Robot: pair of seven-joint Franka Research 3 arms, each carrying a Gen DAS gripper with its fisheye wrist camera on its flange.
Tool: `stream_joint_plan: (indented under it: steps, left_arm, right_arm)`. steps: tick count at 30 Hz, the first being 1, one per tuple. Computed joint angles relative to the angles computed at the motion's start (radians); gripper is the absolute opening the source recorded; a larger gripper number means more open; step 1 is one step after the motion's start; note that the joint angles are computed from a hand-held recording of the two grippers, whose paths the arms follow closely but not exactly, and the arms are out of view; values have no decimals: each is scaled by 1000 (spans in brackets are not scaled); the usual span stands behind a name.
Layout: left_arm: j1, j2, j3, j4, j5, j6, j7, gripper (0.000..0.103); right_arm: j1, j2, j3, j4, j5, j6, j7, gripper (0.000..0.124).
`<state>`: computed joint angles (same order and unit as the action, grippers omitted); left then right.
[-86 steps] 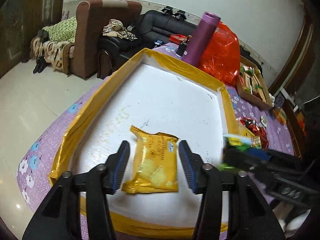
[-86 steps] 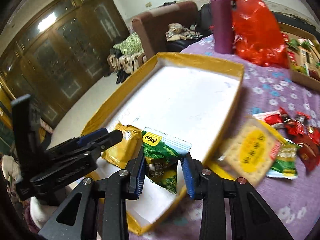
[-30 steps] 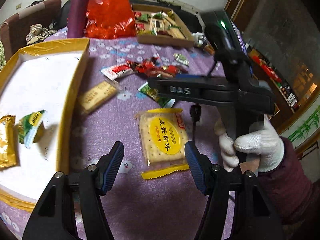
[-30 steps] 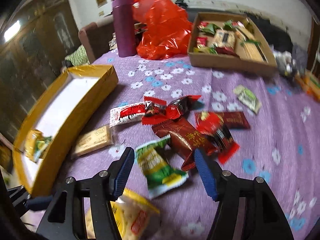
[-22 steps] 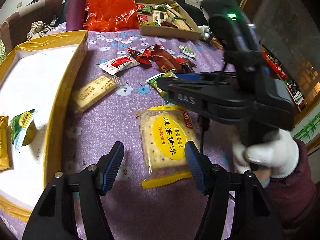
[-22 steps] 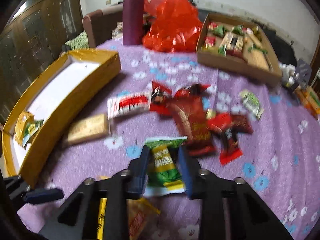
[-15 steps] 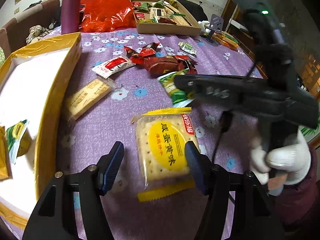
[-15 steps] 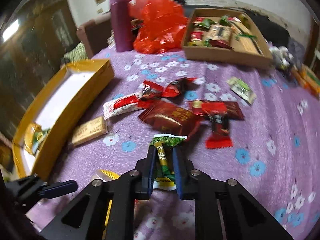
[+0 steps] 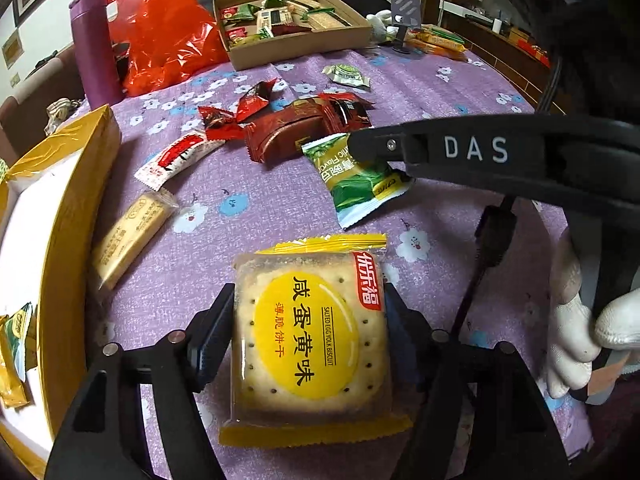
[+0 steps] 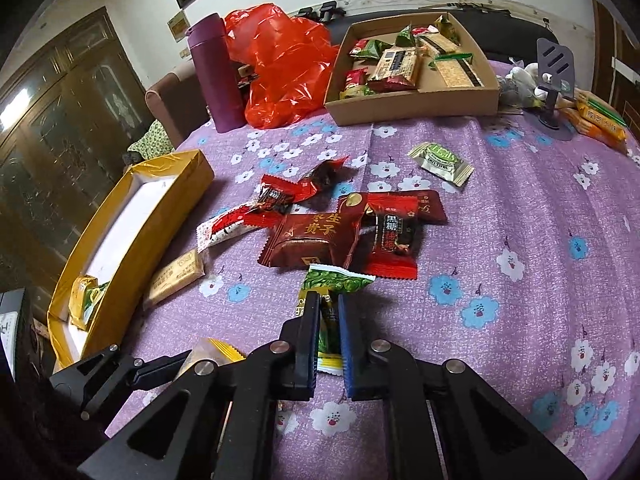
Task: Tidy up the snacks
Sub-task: 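Carry both packs into the yellow-rimmed tray and open both grippers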
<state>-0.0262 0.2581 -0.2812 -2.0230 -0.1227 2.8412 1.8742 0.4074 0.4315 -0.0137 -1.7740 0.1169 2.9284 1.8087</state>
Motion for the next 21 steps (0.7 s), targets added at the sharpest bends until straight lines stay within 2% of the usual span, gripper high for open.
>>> stream_joint_plan:
  steps: [2,4,6,8,9,10,13,16,21]
  left_arm:
    - [4,-4,1,-4,-8,0,-7,69]
    - [15,-14,-4,-14,-30,4,-1,69]
    - [22,-28,-5,-29,-48,17,5,69]
    - [32,-42,-10,-43,-75,28,19,69]
    - [32,-52,-6,-53,-82,39,19,69]
    - [32,-60,-2,-60,-85,48,18,69]
    - [53,-92,-13,-88,-152,75,62,69]
    - [77,-128,-14,-108,-259,95,134,69]
    - [94,-165,38,-118,-410,125,216,69]
  right_arm:
    - [-17,5,19,4,18,-6,-21,17]
    - [-17,16,19,14,23,-18,-21,44]
    - [-24,26,30,17,35,-6,-35,52]
    - [-27,34,41,20,46,7,-54,51]
    - [-13,39,29,23,38,10,-48,45]
    - [1,44,14,29,27,4,-40,32]
    - [57,45,-46,25,-25,6,19,32]
    - [73,26,-63,-4,-44,34,58,31]
    - [64,-41,-36,-87,-31,106,68,31]
